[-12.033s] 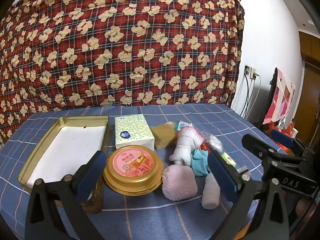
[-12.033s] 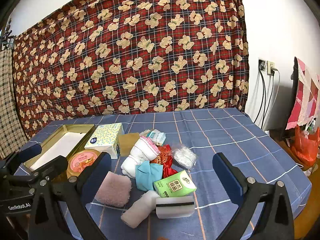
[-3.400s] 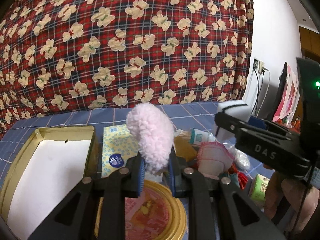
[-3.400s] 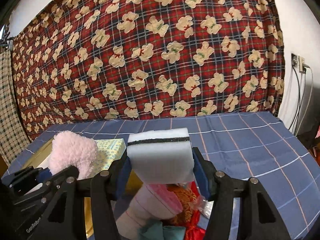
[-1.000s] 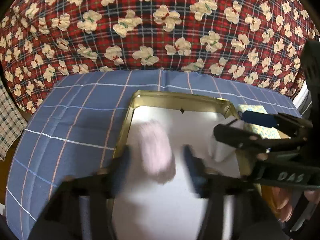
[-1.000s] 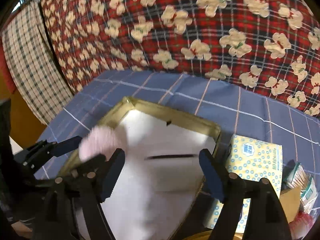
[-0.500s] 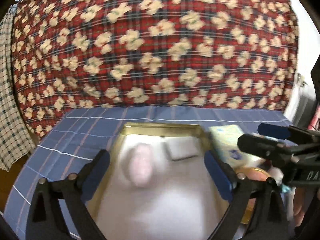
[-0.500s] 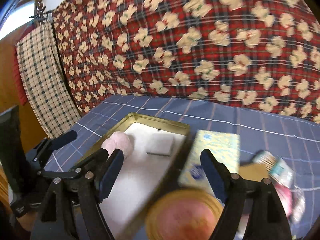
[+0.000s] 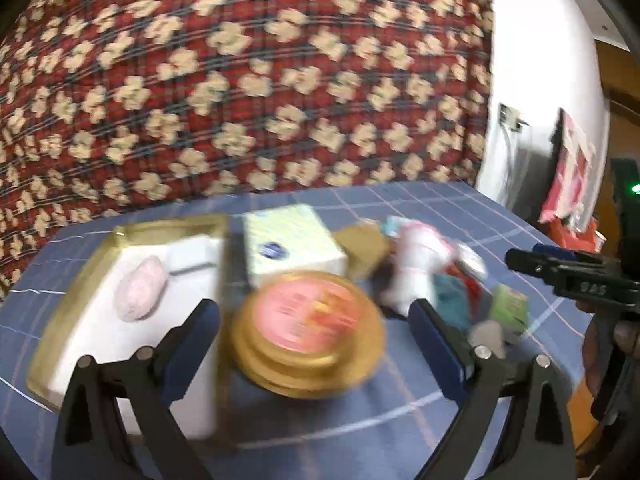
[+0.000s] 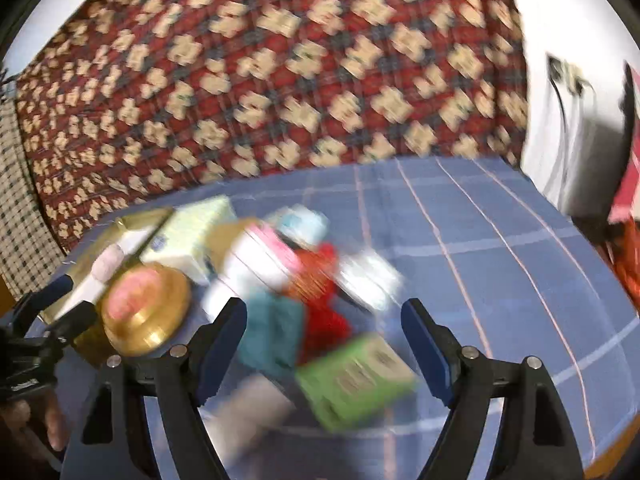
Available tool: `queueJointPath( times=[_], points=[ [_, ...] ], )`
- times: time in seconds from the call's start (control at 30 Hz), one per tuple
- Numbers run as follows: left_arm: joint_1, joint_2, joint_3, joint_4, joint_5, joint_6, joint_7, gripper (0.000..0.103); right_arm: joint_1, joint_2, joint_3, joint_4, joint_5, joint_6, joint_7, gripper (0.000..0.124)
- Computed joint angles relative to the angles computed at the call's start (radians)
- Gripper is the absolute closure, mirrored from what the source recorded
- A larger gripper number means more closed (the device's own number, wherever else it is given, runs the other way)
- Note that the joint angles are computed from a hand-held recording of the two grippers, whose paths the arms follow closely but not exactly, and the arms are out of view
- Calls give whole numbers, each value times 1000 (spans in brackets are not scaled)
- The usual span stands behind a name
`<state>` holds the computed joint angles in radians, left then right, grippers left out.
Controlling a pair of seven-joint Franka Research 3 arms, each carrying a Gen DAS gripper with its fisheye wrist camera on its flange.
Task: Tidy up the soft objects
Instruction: 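Withdraw both open tools from the tray back toward the pile, then grasp the green tissue pack with the right tool while the left tool grasps the white rolled towel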
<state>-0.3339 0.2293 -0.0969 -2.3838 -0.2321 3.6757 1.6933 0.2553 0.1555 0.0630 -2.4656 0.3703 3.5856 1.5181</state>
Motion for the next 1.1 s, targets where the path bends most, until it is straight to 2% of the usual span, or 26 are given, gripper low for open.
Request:
queueJointPath(
  times=[0.03,0.13,0.27,0.4,0.5,0.57,0.6,0.77,0.8,0.83,0.9,0.97,1.0,1.1],
  points=[
    [0,2,-13,-4,17,0,-12,6,-35,-1,10,-19,-56,0,48,43],
    [-22,8,-31,3,41,-25,-23,6,-47,12,-1,-49,-74,18,57,42],
    [-112,21,-10,23,-21,-43,65,6,-143,29,32,-72,-274,28,200,42],
    [-106,34,-30,44,38,-100,25,7,-125,37,12,-68,-277,6,156,42],
    [-138,55,-9,75,60,-161,20,11,-196,33,41,-71,-403,0,227,42],
    [-119,70,-25,102,120,-222,-21,18,-222,33,47,-68,-465,-4,254,42],
    [-109,74,-31,107,147,-240,-41,18,-244,34,55,-66,-507,-6,278,42],
    [-138,92,3,141,213,-309,-94,20,-338,46,88,-49,-700,2,424,42],
    [-114,94,-18,146,239,-327,-107,21,-348,49,92,-44,-730,5,445,42],
    [-77,98,-52,152,266,-343,-121,26,-359,53,96,-38,-762,5,466,42],
    [-19,108,-106,162,310,-365,-145,47,-348,55,88,-28,-774,-11,464,42],
    [72,124,-195,181,360,-409,-153,70,-362,58,100,-15,-813,-30,481,42],
    [87,126,-207,181,369,-403,-159,77,-377,60,111,-8,-843,-38,497,42],
    [219,140,-329,178,426,-402,-175,77,-391,58,123,1,-878,-52,505,42]
  ],
)
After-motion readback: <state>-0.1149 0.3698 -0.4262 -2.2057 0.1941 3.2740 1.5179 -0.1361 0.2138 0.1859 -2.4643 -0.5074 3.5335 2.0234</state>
